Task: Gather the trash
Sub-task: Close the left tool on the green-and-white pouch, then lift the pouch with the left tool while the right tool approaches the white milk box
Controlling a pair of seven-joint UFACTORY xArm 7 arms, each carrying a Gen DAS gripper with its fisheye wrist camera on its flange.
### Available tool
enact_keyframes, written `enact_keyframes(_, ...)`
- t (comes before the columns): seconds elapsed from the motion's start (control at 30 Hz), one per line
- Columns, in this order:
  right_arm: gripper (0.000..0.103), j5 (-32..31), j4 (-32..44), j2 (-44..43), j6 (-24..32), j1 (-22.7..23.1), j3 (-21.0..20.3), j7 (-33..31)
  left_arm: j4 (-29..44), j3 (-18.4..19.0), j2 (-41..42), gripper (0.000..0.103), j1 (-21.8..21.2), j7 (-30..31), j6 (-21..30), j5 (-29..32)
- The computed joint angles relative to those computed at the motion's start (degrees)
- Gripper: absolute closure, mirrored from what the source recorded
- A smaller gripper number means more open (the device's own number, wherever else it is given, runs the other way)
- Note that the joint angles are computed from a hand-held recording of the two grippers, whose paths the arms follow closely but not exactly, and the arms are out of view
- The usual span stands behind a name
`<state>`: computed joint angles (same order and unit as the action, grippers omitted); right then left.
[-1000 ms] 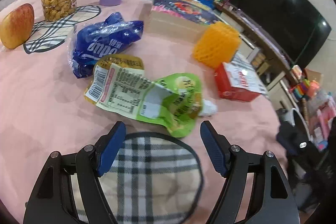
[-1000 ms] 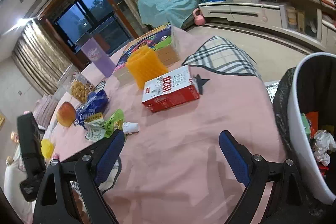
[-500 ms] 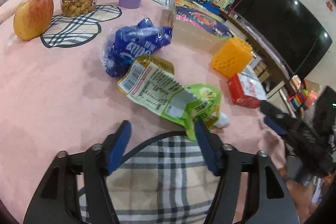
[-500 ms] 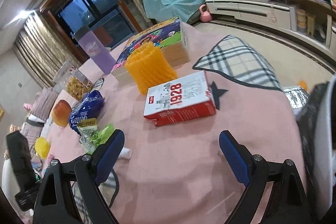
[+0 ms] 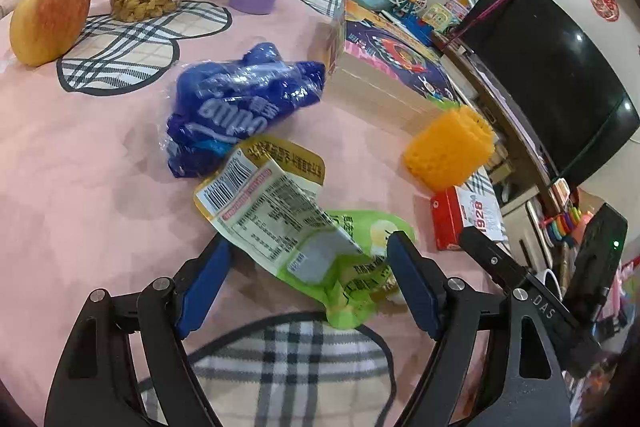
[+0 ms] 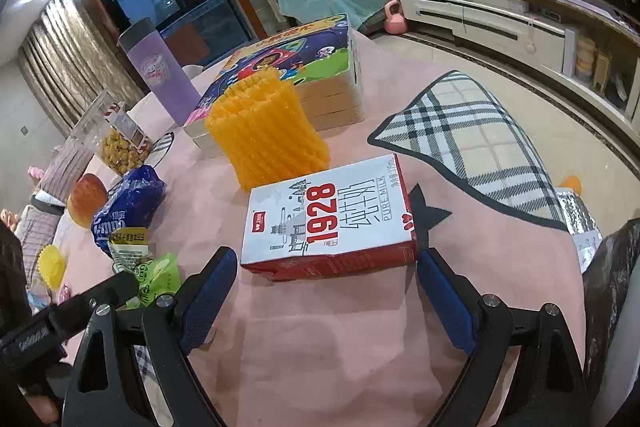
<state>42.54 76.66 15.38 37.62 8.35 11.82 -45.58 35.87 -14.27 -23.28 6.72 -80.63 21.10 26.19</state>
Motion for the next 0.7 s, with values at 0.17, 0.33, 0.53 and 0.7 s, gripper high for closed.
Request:
enact_keyframes(0.17,0.027,1.4,-0.4,-0.3,-0.4,-0.4,0.3,-1.6,-1.0,0.5,-0.5,0.045,-0.5,2.1,-2.6,0.6)
enact_keyframes(0.33,0.057,3.3,-1.5,-2.0,2.1,-0.8,0.0,-3.4,-1.9,0.9,-2.5,0.053,-1.8,6.1,-2.8,-1.4)
enact_keyframes(0.53,0.071,4.0,-3.5,-4.0,4.7,-0.7,-1.4,-2.7,-4.4,4.9,-6.7,0.068,-6.4,15.6,-3.1,-9.3)
enact_keyframes(0.7,0.075,5.0,-4.4,-5.7,7.9,-1.4,-2.7,-2.6,-6.6,9.8,-11.5,0.073,-11.2,25.6,-1.2,-17.2)
